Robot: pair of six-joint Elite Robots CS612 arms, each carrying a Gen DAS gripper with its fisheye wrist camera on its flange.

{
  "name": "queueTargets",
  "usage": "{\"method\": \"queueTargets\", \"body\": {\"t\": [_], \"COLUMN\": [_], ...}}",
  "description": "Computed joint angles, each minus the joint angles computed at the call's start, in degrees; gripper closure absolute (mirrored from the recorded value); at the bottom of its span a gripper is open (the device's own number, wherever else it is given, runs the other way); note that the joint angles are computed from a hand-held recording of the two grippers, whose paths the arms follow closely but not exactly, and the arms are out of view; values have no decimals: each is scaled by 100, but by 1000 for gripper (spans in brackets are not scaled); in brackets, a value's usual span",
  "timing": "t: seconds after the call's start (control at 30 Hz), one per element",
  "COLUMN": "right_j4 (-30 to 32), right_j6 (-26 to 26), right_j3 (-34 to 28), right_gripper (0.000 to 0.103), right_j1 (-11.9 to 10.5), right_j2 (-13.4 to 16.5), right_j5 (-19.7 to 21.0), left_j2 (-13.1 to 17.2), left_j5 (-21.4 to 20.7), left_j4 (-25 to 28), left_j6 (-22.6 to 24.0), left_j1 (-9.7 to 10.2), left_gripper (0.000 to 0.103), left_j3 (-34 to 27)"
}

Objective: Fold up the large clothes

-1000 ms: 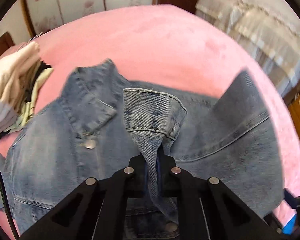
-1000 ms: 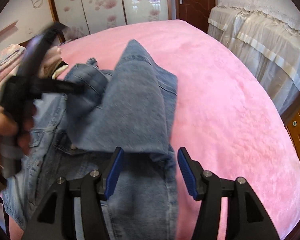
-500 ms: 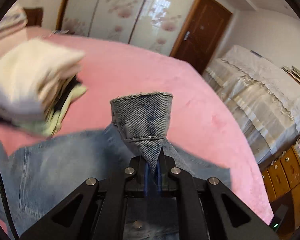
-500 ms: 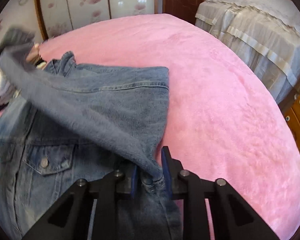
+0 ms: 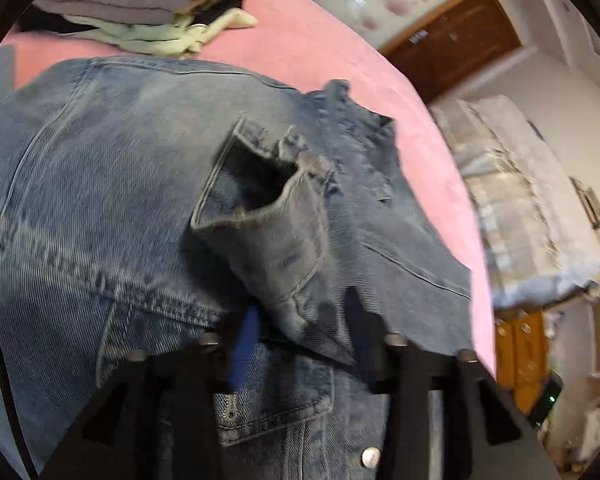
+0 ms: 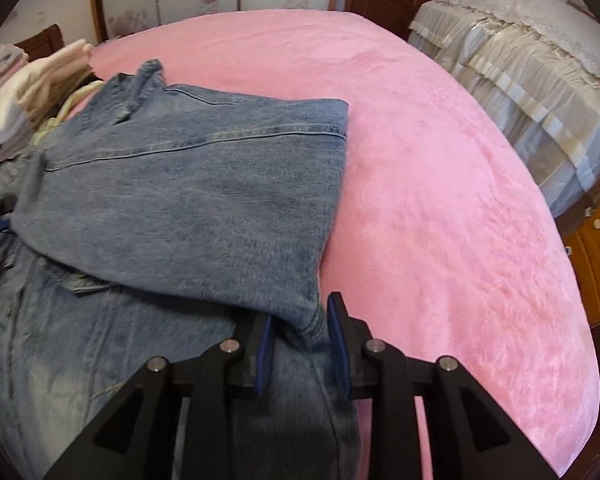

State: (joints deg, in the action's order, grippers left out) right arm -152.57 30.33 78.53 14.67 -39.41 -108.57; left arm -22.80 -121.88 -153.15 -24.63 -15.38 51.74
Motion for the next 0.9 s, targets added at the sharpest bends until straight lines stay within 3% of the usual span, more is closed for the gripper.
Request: {"method": "queueTargets", "body": {"t": [0.07,0.17,0.3,0.4,0.43,0.47,0.5,0.53,0.67,0.77,0.9], "right_j4": [-280,-521,-465,-429,-398,-363,-332,-340,-263,-229,-442], "right_j6": [-42,-45,-152,-173,-150,-124,-84,-54,-50,-43,-28], "right_j3": [153,275,179,76,17,-24,-64,-84,-124,-118,-147], "right_gripper": [69,66,66,65,65,65,65,66,66,65,65], "right_j1": [-30,-30,-8,-19,-24,-31,-37,-42,-41,-87,-175], "right_j2": [-103,-206,-210,-153,-116,-93,-68,-49,-4,-14,-33], "right_j5": [310,410,289,265,266,270,272,292,229,390,610], "left_j2": [71,256,453,630,708,797,788,789,551,551,610], "left_j5": [-259,-673,-485,-57,242,660,966,1283,1566,1333,865], "left_j4": [89,252,886,1633,2081,2601,2881,3079,2588,2529,2233], "left_j6": [180,245,472,849,1095,1470,1718,1963,2376,2268,1906], "left_j1": [53,137,159,111,62,-13,-43,-98,-136,-86,43], "left_gripper": [52,35,34,34,36,45,68,76,76,73,32], "left_j3": [-167,-566,-1214,-1773,-2030,-2306,-2351,-2381,-1799,-1812,-1945]}}
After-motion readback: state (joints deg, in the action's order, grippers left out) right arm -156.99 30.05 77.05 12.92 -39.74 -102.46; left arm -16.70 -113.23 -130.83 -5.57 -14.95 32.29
